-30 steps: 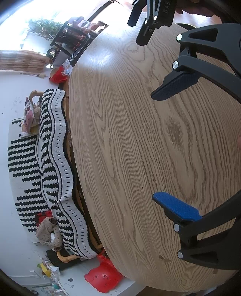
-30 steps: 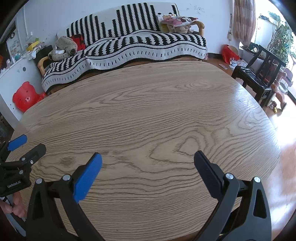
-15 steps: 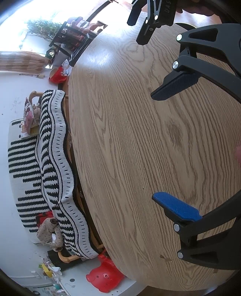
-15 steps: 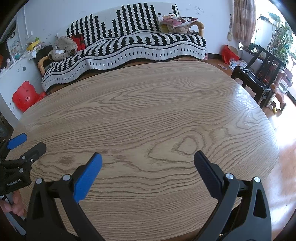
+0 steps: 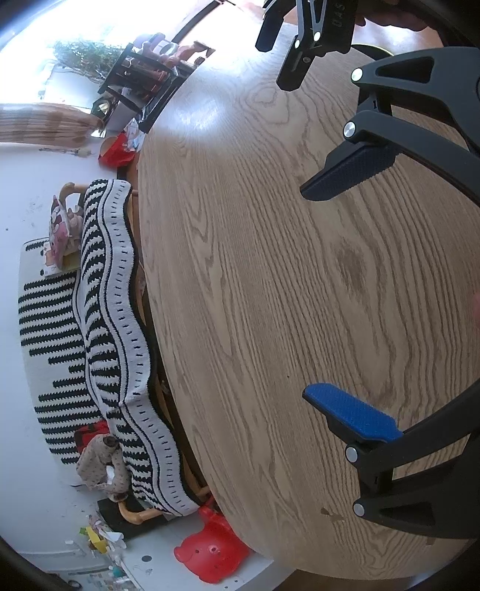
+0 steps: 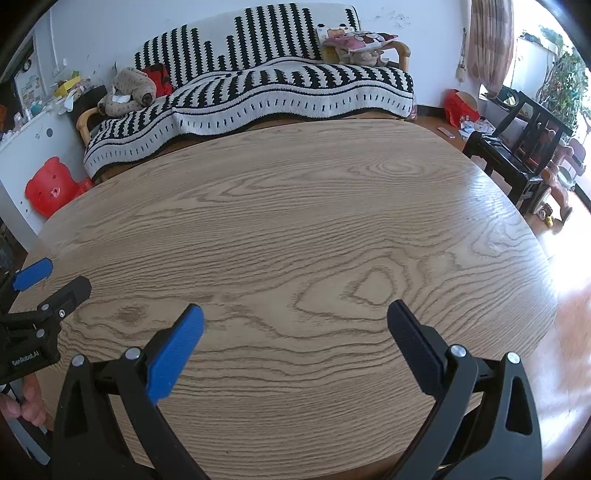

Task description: Collect trash

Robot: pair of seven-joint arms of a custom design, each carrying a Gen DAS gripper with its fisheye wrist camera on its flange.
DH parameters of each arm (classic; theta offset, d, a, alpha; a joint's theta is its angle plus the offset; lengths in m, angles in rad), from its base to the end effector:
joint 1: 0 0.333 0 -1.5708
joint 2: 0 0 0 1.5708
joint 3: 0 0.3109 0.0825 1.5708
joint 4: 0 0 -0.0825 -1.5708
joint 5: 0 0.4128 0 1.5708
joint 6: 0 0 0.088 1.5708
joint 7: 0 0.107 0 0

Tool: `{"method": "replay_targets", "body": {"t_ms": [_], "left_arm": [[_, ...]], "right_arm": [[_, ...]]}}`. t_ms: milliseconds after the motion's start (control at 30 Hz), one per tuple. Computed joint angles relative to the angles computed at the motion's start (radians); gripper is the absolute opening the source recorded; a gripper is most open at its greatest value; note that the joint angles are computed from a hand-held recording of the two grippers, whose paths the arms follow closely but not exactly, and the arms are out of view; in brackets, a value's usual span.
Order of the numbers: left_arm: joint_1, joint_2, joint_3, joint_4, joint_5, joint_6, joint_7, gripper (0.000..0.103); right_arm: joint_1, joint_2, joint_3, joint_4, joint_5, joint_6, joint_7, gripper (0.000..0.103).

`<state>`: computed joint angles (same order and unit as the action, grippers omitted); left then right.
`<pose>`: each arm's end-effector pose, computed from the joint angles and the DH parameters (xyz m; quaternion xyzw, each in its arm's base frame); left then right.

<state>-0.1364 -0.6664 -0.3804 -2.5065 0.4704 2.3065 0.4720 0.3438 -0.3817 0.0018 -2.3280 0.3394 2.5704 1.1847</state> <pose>0.3709 -0.2149 0.5260 -0.7647 0.5305 -0.1882 0.3136 0.4804 0.1673 0.5414 -0.8131 0.4800 -0.1281 0.3035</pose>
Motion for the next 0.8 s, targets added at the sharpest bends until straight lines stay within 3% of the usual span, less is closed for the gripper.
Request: {"method": "replay_targets", "body": {"t_ms": [800], "left_arm": [[-0.004, 0.003, -0.004, 0.004, 0.012, -0.009, 0.006, 0.096]], "right_arm": [[0.001, 0.002, 0.003, -0.001, -0.005, 0.003, 0.000, 0.096]]}}
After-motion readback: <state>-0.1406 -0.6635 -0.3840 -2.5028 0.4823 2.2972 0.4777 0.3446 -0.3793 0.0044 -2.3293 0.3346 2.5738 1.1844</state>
